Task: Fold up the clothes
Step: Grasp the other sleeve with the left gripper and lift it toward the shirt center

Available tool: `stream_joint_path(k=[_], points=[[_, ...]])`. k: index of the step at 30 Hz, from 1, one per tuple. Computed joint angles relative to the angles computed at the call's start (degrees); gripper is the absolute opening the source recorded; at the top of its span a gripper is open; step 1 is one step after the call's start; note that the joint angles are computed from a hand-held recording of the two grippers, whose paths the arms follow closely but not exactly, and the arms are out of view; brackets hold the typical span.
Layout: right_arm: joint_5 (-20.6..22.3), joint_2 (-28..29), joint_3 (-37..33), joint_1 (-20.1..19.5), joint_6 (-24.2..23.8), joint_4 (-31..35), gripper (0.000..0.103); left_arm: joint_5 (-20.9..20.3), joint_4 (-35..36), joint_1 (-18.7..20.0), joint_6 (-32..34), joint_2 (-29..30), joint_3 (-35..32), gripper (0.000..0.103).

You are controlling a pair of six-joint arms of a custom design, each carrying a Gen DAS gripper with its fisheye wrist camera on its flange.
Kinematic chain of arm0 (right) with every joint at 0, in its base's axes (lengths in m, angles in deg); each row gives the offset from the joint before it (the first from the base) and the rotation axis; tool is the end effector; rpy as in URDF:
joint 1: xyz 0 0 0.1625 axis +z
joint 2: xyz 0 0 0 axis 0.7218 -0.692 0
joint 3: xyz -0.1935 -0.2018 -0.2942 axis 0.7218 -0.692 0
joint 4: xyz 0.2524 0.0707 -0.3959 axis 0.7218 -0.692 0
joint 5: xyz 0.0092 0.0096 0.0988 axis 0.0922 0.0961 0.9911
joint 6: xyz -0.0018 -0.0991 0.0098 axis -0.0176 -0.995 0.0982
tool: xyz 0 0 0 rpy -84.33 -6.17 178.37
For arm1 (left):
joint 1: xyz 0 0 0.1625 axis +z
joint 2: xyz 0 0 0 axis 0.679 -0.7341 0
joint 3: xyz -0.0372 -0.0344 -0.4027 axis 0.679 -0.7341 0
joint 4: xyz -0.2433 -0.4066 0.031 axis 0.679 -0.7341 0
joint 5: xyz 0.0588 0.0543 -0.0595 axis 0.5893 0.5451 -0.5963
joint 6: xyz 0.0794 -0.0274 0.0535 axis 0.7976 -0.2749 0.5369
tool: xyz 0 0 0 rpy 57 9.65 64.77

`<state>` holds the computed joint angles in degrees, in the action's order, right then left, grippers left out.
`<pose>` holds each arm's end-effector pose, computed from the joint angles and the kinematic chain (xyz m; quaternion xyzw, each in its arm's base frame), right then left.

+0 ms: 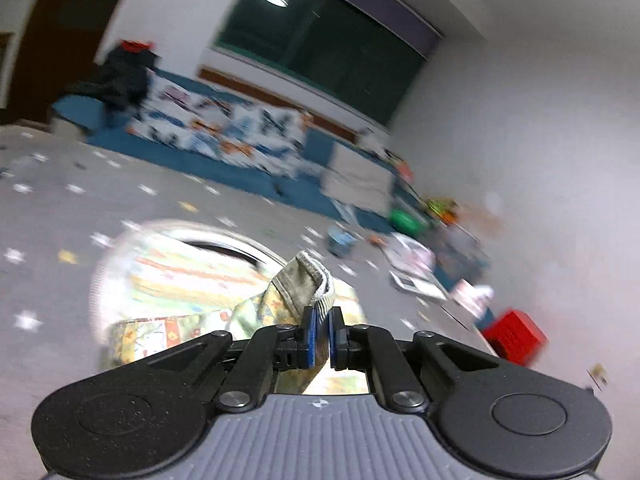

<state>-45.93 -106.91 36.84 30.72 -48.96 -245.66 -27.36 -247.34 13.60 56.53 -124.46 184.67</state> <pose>-0.0196 -0.6470 0.1892 0.2699 -0.8513 0.3689 0.2574 -0.2433 -0.6700 0.0545 0.2006 0.8932 -0.3989 0.0535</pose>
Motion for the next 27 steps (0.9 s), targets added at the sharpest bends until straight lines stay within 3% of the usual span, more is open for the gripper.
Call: stream_joint_path(k=[2, 11, 15, 20, 27], points=[[0.0, -0.6, 0.4, -0.5, 0.7, -0.7, 0.046, -2.4, 2.2, 0.0, 0.3, 1.9, -1.6, 0.007], [0.0, -1.7, 0.4, -1.6, 2.8, -1.9, 0.046, -6.0, 14.3, 1.4, 1.8, 4.4, -4.3, 0.012], [0.8, -1.0, -0.6, -0.9, 2.6, -1.3, 0.046, -3.5, 13.7, 1.8, 3.0, 3.5, -3.4, 0.013], [1.9, 1.5, -3.6, 0.7, 1.3, 2.7, 0.045, 3.1, 11.4, 2.9, 2.6, 2.8, -3.6, 0.013], [-1.0, 6.0, -7.9, 2.2, 0.8, 6.8, 0.045, 8.8, 13.2, 5.4, 0.7, 2.7, -4.9, 0.012]])
